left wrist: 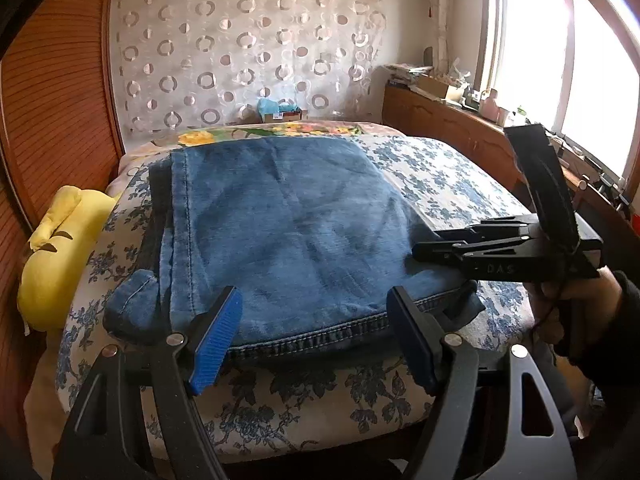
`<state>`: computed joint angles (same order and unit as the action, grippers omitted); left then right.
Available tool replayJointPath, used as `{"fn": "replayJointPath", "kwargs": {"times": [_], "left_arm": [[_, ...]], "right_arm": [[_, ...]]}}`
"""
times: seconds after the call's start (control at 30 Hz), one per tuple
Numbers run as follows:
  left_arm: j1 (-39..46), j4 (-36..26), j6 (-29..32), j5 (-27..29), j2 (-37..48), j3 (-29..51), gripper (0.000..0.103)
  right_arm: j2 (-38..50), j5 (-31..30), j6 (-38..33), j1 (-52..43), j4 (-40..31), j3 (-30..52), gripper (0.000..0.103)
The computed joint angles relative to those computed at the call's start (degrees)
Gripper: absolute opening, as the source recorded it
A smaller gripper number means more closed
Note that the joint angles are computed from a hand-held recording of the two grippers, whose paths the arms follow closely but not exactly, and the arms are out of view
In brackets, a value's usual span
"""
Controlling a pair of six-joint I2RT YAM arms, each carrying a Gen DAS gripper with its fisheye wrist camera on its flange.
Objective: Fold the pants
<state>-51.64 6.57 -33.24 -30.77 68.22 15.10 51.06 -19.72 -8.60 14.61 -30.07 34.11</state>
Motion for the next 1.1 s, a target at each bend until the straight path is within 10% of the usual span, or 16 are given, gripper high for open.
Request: {"fn": "replayJointPath", "kwargs": {"times": [0.17,0.67,1.1], "left_arm": [[0.24,0.92,0.57,0.69,2.46,1.39,0.075],[-0.36,0.15,2.35,2.27,3.91,5.46,0.075],[-1.97,3.10,3.21,4.80,10.16,10.18,0.075]], "right_arm": [[0.97,-1.35,-1.18,-0.19,-0.05,0.85,0.005],[-13.45,-11.89,-6.88,-18.05,-6.67,2.68,0.003],[1.48,-33.25,-49.50,-65.41,-28.33,5.25,0.003]]}}
